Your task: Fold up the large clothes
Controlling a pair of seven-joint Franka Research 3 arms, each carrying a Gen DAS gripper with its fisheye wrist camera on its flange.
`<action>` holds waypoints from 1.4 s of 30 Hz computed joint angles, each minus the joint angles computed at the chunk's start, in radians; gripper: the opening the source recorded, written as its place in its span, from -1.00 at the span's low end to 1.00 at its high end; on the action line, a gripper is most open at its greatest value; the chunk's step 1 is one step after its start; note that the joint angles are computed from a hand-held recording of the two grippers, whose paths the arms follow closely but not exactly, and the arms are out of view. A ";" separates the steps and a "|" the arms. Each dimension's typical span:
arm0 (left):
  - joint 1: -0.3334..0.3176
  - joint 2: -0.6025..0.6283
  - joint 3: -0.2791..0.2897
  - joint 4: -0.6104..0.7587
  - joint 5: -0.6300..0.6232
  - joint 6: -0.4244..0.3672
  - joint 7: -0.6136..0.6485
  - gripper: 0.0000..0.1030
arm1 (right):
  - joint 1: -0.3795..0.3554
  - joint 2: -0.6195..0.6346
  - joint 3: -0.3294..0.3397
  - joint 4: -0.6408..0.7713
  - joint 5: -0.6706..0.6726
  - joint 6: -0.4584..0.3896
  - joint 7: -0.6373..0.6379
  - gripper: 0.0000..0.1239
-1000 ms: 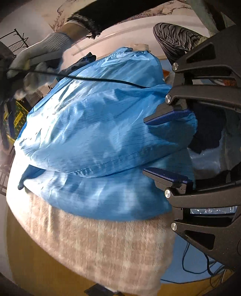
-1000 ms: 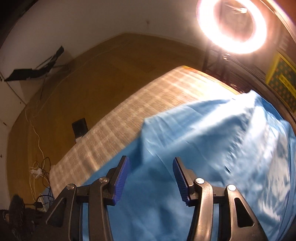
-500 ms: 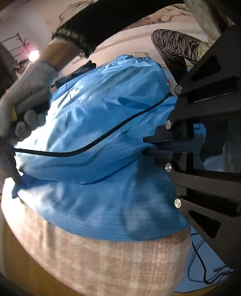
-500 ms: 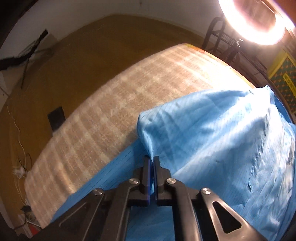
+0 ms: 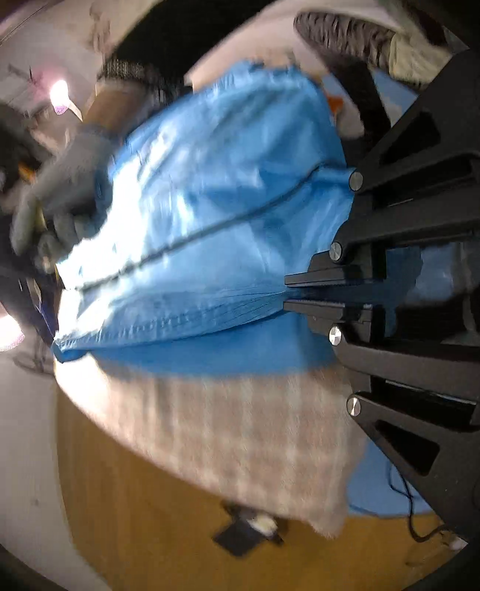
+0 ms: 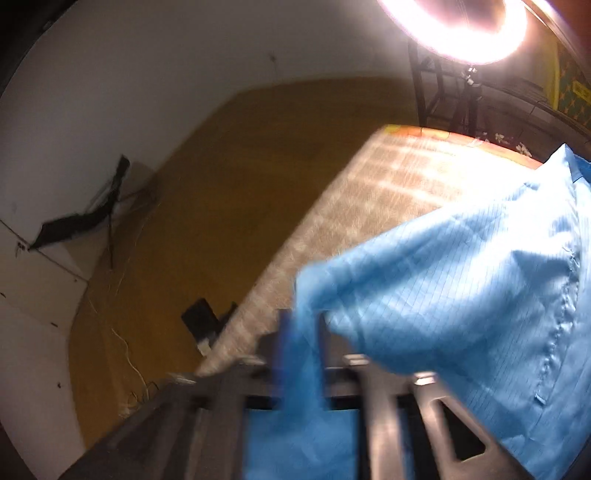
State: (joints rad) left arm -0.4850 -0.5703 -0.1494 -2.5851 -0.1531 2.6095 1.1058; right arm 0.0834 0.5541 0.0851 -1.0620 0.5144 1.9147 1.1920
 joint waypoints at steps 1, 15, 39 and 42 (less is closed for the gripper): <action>0.007 0.001 0.000 0.002 0.001 -0.030 -0.013 -0.96 | 0.009 -0.026 -0.008 -0.043 -0.016 0.035 -0.013 -0.24; 0.009 -0.094 0.028 0.007 -0.020 -0.103 -0.026 -0.85 | -0.171 -0.424 -0.106 -0.433 0.194 -0.070 -0.256 -0.24; 0.056 0.098 -0.036 0.076 -0.021 -0.115 -0.183 -0.28 | -0.075 -0.884 -0.183 -1.184 0.061 -0.031 -0.271 -0.52; 0.058 0.103 -0.041 0.076 -0.003 -0.117 -0.180 -0.28 | -0.061 -0.885 -0.180 -1.188 0.054 -0.018 -0.290 -0.96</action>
